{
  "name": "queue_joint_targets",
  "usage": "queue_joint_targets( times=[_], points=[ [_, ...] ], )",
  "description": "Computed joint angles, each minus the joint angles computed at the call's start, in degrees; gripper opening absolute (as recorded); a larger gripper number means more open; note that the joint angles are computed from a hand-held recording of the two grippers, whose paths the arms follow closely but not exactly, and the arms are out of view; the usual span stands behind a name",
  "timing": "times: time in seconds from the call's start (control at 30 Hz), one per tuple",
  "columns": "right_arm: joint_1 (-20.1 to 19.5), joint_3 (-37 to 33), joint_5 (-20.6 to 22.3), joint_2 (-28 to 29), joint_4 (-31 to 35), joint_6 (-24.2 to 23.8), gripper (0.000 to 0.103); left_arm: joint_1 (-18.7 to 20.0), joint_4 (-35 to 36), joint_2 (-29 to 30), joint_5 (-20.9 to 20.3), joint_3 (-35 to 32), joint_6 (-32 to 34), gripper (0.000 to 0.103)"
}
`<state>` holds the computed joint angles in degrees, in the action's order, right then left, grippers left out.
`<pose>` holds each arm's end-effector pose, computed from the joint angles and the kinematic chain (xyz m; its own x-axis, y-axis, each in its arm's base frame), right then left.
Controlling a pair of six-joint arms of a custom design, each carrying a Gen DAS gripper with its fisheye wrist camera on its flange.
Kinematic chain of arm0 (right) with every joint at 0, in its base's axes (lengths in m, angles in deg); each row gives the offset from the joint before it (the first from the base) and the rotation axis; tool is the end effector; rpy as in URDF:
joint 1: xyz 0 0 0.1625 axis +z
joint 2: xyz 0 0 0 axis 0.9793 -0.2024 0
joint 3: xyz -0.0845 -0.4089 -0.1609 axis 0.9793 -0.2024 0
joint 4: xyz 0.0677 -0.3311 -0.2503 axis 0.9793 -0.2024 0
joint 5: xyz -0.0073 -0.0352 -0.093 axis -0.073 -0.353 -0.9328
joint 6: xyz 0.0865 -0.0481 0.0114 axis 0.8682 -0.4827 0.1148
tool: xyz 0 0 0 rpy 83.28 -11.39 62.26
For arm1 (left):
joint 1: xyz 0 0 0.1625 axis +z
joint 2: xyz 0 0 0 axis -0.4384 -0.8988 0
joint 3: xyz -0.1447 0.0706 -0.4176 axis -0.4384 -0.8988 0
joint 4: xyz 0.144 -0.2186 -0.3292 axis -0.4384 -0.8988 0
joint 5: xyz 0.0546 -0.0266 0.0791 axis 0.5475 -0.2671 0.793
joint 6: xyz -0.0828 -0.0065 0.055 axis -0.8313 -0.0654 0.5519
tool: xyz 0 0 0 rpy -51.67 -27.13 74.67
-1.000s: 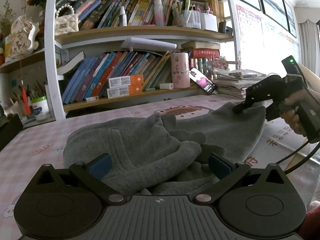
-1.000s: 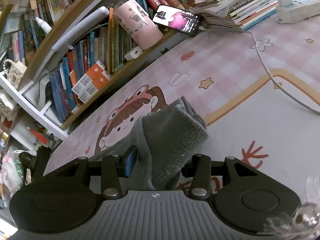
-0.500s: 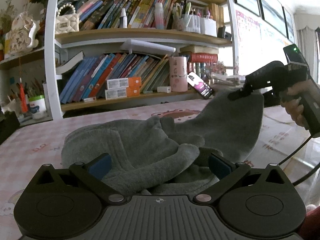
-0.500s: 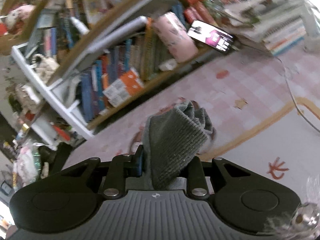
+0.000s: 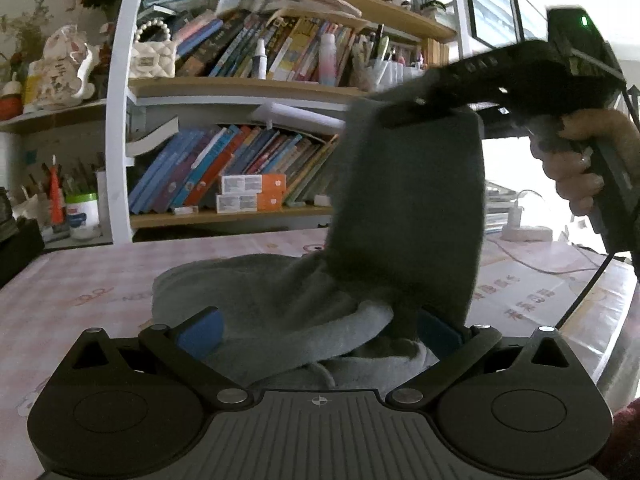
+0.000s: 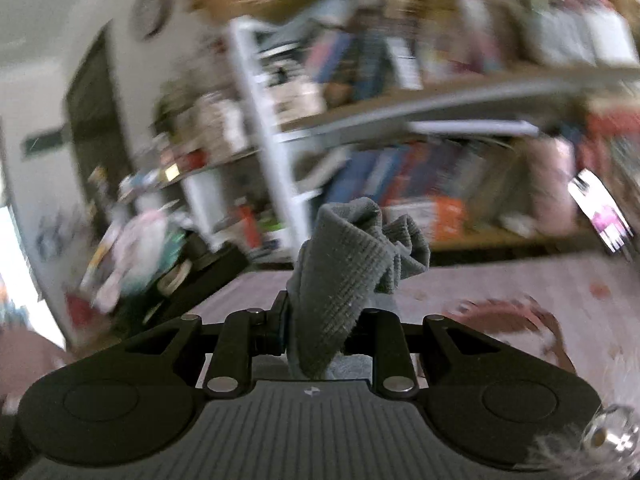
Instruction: Fold clothes
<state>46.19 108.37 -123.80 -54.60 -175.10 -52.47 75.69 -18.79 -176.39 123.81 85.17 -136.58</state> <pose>0.3668 -0.3444 0.0317 -0.7301 -0.5294 0.4322 -0.6480 0.3354 -0.6838 0.0000 -0.2857 0.2413 -0.6588 0.3884 -0.6443 0.7487 0.2557 -0.6115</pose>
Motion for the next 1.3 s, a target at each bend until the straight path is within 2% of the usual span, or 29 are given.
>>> queue_joint_targets(
  times=[0.1, 0.23, 0.33, 0.43, 0.5, 0.53, 0.57, 0.63, 0.67, 0.73, 0.83, 0.97, 1.17, 1.23, 1.3],
  points=[
    [2.5, -2.5, 0.1, 2.0, 5.5, -5.9, 0.021, -0.1, -0.1, -1.8, -0.2, 1.0, 2.0, 0.103],
    [4.5, -5.6, 0.3, 4.3, 15.4, -13.1, 0.021, -0.8, -0.3, -4.0, -2.5, 2.5, 4.0, 0.103],
    [4.6, -7.3, 0.7, 5.2, 23.4, -14.9, 0.021, -0.2, 0.4, -4.7, -2.9, 2.6, 3.5, 0.103],
    [4.3, -8.6, 0.2, 6.0, 28.5, -14.5, 0.021, 1.0, 1.1, -5.4, -2.4, 2.5, 3.1, 0.103],
    [3.5, -8.9, 1.5, 5.7, 30.9, -13.2, 0.026, 1.7, 1.4, -5.5, -2.2, 2.3, 2.7, 0.103],
    [3.1, -8.7, 2.9, 5.3, 32.0, -12.6, 0.036, 2.1, 1.5, -5.5, -2.0, 2.2, 2.7, 0.103],
    [2.6, -8.3, 4.7, 4.7, 32.9, -12.0, 0.051, 2.4, 1.5, -5.3, -1.9, 2.2, 2.6, 0.103],
    [1.6, -7.5, 8.6, 3.7, 34.8, -10.8, 0.061, 2.2, 1.1, -5.4, -2.2, 2.3, 2.8, 0.103],
    [1.3, -7.3, 9.9, 3.3, 35.1, -10.3, 0.061, 2.0, 0.9, -5.6, -2.3, 2.5, 2.9, 0.103],
    [0.3, -6.6, 12.8, 2.4, 35.4, -7.5, 0.061, 1.4, 0.7, -6.2, -2.4, 2.7, 3.2, 0.103],
    [-2.8, -4.6, 20.1, 0.1, 34.8, -1.9, 0.061, 0.6, 0.9, -6.6, -2.6, 3.0, 3.3, 0.103],
    [-6.2, -0.6, 27.9, -2.8, 30.6, 0.3, 0.061, -0.6, 0.8, -5.7, -4.2, 3.0, 2.8, 0.103],
    [-9.6, 4.9, 29.6, -4.9, 19.0, 1.7, 0.068, -4.6, 0.6, -6.0, -8.8, 3.8, 2.8, 0.103],
    [-10.6, 6.0, 27.6, -4.5, 13.9, 3.5, 0.074, -6.0, 1.3, -6.5, -10.3, 3.8, 2.0, 0.103],
    [-11.3, 6.8, 24.0, -3.9, 9.7, 5.3, 0.074, -7.0, 2.2, -6.7, -11.4, 3.4, 0.5, 0.103]
  ],
)
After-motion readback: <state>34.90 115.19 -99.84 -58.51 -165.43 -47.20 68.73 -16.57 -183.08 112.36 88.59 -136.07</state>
